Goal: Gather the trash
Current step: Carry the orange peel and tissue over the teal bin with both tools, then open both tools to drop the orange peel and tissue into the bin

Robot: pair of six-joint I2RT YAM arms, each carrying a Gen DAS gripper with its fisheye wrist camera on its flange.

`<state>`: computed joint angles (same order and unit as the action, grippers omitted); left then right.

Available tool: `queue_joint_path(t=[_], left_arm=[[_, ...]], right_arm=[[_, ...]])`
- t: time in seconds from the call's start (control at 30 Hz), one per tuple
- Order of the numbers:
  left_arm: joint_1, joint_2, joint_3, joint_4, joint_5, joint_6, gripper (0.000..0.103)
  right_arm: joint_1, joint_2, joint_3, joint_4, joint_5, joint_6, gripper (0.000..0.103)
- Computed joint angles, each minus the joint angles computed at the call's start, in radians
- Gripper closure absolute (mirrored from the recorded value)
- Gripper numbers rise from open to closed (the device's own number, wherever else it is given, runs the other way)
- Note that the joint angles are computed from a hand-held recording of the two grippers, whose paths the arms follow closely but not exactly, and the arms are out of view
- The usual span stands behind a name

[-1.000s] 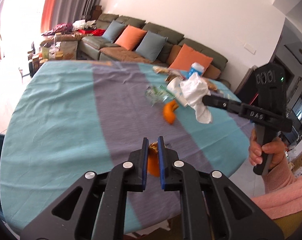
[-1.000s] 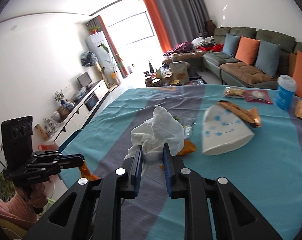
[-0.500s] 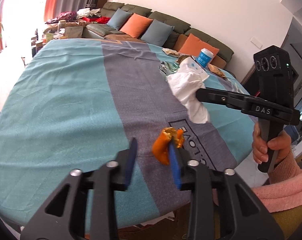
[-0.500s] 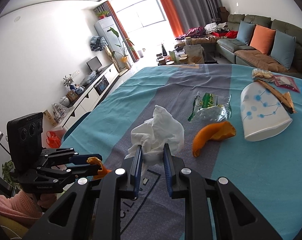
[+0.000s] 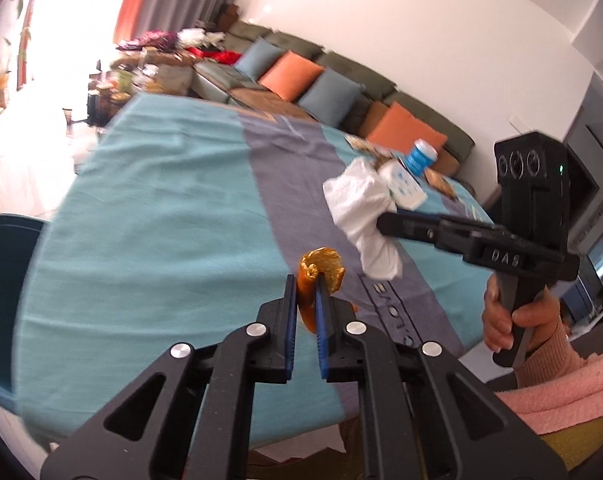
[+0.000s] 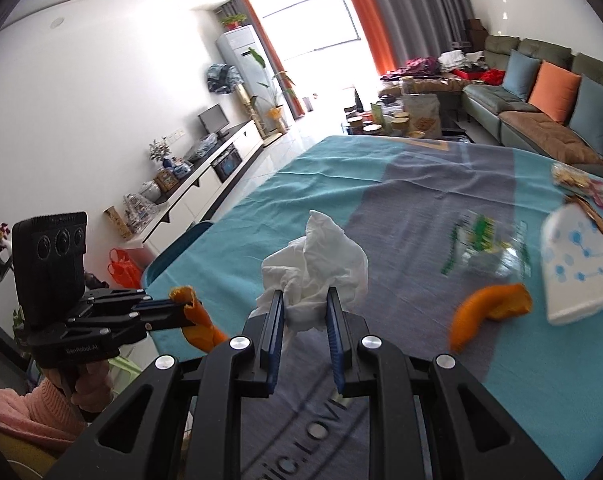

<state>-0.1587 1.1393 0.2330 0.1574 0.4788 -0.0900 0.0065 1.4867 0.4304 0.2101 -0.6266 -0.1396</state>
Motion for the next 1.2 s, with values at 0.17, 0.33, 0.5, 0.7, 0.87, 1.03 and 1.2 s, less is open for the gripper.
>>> queue_joint_path(t=[0.17, 0.33, 0.5, 0.7, 0.87, 1.03, 1.2], left_arm=[[0.222, -0.186, 0.005, -0.176, 0.082, 0.079, 0.094], [0.494, -0.235, 0.042, -0.293, 0.183, 0.192, 0.094], [0.773, -0.163, 0.1, -0.361, 0.282, 0.333, 0.094], [0.979, 0.018, 0.172, -0.315, 0.319, 0.4, 0.094], [1.041, 0.165, 0.209, -0.244, 0.295, 0.411, 0.094], [1.07, 0.275, 0.234, -0.197, 0.275, 0.428, 0.094], [1.018, 0.369, 0.246, -0.107, 0.205, 0.38, 0.094]], right_arm=[[0.152, 0.035, 0.064, 0.022, 0.034, 0.057, 0.084], [0.299, 0.113, 0.168, 0.025, 0.063, 0.101, 0.084], [0.41, 0.193, 0.29, -0.006, 0.083, 0.121, 0.084], [0.504, 0.308, 0.436, -0.029, 0.093, 0.159, 0.083], [0.572, 0.41, 0.566, -0.064, 0.115, 0.18, 0.083], [0.614, 0.494, 0.679, -0.115, 0.135, 0.186, 0.082], [0.648, 0.589, 0.798, -0.173, 0.154, 0.208, 0.08]])
